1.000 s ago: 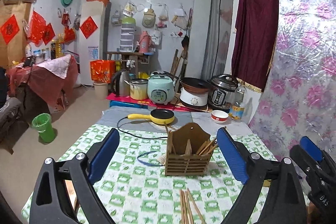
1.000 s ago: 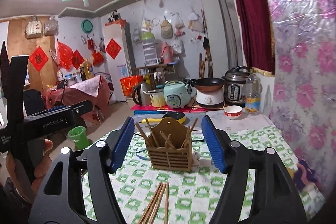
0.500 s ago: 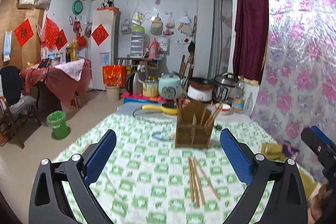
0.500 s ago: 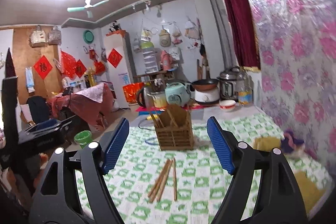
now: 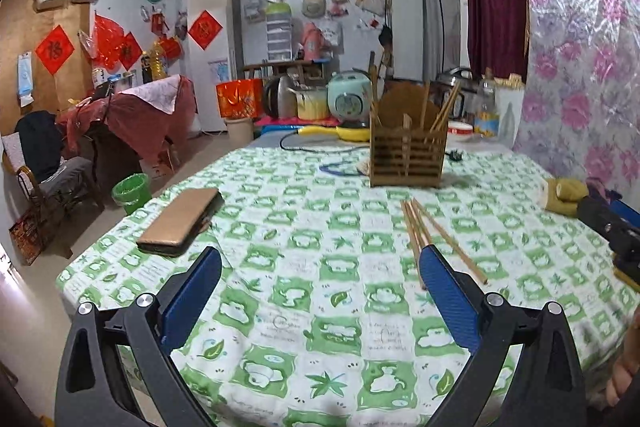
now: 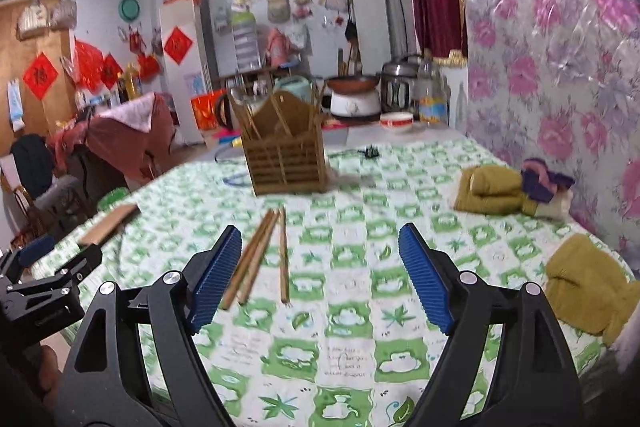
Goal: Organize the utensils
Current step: 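Move both open tools back to the remaining chopsticks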
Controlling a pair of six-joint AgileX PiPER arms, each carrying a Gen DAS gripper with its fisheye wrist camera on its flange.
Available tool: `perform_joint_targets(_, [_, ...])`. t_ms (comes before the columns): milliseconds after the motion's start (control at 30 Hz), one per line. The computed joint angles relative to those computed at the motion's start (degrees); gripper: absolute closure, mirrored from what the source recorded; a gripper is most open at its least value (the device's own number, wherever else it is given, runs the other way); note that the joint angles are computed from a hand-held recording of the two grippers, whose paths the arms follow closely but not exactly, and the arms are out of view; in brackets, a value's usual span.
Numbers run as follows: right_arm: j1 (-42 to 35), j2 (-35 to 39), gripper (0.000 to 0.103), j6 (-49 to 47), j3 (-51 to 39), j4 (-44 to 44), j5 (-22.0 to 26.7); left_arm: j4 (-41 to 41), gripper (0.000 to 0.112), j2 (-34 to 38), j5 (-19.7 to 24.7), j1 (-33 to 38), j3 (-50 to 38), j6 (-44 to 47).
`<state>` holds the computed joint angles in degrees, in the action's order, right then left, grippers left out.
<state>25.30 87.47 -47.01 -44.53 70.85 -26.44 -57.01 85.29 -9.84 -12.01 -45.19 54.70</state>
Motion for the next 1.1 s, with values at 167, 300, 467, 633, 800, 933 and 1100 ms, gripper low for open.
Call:
perform_joint_targets(167, [-1.1,3.6,0.024,-1.1,-1.5,0.3,2.4,-2.6,0.015,3.6,-0.1,-0.4,-1.4,2.6])
perform_joint_targets(300, [-1.8,4.8,0.024,-1.3,-1.9,0.4,3.8,-7.4,0.015,5.5,-0.9,-1.3,-2.2,7.5])
perform_joint_targets(467, [-3.1,5.5,0.024,-1.4,-2.0,0.8,5.5,-9.7,0.015,6.1,-3.4,-2.8,-2.2,10.3])
perform_joint_targets(633, [-3.3,5.4,0.023,-1.3,-1.7,0.7,6.1,-10.2,0.015,5.9,-5.1,-3.6,-1.9,11.1])
perform_joint_targets(800, [-2.9,5.6,0.022,-1.3,-1.6,0.2,5.6,-10.0,0.015,6.2,-6.1,-4.0,-1.8,11.0])
perform_joint_targets(933, [-2.8,5.9,0.022,-2.2,-1.8,1.2,5.7,-10.8,0.015,6.5,-6.7,-4.3,-1.9,11.7])
perform_joint_targets(1100, [-3.2,6.2,0.022,-3.1,-2.1,2.0,6.5,-9.9,0.015,6.4,-6.8,-4.2,-1.7,10.9])
